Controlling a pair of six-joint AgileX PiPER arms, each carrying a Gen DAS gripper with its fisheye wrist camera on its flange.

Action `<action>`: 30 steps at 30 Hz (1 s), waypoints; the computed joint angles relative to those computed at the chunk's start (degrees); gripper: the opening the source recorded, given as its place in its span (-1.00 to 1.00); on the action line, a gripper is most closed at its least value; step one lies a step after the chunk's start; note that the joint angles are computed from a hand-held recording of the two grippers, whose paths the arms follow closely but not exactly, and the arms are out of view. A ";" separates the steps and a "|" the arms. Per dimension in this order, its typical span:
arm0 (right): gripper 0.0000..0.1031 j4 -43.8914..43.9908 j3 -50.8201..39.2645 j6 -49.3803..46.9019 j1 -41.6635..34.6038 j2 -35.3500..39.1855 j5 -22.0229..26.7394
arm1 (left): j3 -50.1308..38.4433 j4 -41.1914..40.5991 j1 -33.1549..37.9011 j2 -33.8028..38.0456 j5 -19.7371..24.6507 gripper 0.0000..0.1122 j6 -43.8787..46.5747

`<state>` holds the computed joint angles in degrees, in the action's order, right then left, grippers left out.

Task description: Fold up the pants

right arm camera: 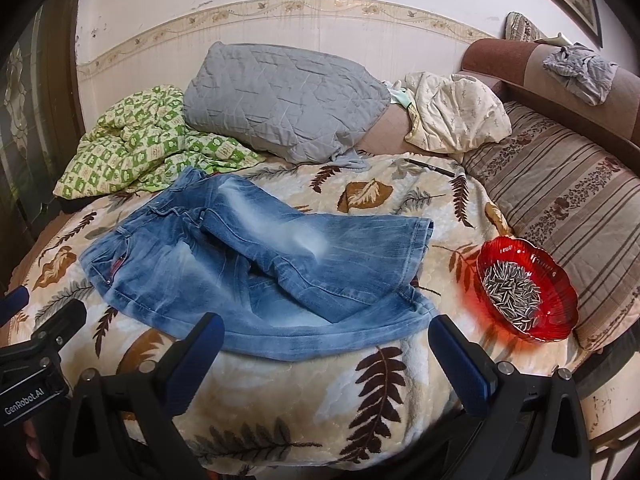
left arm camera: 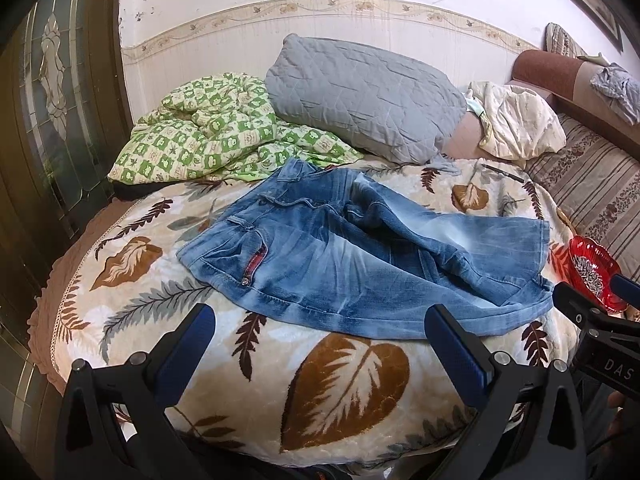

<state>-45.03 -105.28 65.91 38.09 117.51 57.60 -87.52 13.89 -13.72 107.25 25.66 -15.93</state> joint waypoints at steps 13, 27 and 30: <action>1.00 0.11 0.34 0.02 -0.16 0.06 -0.44 | 0.22 0.10 -0.22 0.42 -0.37 0.84 -0.08; 1.00 0.53 0.13 -0.37 -0.39 0.23 -0.57 | -0.37 -0.79 -0.07 0.91 0.09 0.84 0.96; 1.00 0.83 0.00 -0.58 -0.46 0.38 -0.48 | -0.51 -0.97 -0.10 1.02 0.20 0.84 1.24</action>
<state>-44.20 -105.28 65.33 37.64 117.89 57.12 -88.03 12.92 -13.83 108.27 25.85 -14.69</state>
